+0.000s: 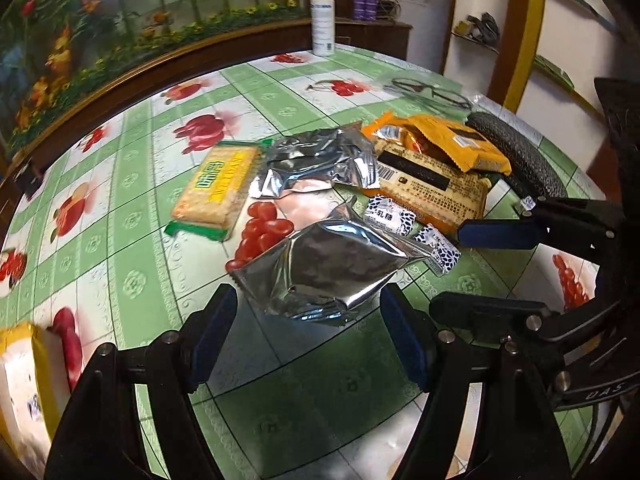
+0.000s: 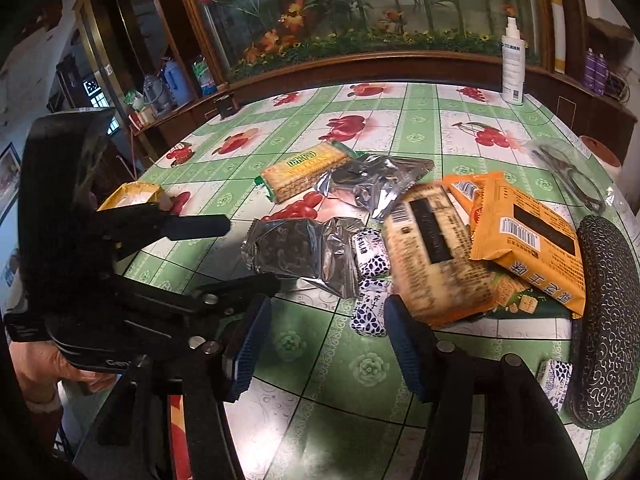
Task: Organize snacks
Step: 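Grasp the silver foil bag with the left tool while the right tool grasps the blue-patterned candy, then carry the foil bag with the left tool into the tray while the right tool lowers the candy there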
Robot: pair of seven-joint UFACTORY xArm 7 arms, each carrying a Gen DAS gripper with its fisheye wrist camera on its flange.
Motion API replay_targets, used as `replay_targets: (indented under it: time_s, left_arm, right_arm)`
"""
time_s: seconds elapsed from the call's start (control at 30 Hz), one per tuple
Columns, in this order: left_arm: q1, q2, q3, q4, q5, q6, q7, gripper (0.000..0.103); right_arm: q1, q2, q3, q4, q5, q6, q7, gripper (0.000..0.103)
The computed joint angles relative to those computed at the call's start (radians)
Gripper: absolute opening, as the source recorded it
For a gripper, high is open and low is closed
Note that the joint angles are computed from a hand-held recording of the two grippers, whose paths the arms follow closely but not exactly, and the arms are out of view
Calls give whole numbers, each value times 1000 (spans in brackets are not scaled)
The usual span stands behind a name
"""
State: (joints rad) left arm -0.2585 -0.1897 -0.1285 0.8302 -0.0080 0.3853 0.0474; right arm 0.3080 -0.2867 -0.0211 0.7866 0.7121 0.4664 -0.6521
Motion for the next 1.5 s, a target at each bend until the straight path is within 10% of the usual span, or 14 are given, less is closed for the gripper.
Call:
replay_targets:
  time_s: [0.47, 0.67, 1.07, 1.5]
  left_arm:
    - [-6, 124, -2, 102, 14, 14, 73, 74]
    - [-18, 104, 13, 81, -126, 1, 193, 62]
    - [-52, 27, 48, 6, -352, -27, 315, 52]
    - [-23, -206, 42, -180, -323, -68, 123, 52]
  right_arm:
    - [-50, 84, 16, 58, -45, 16, 47, 41]
    - [-54, 85, 27, 48, -55, 0, 47, 23]
    - [-54, 52, 12, 26, 13, 12, 23, 21]
    - [-14, -46, -9, -36, 59, 23, 1, 21]
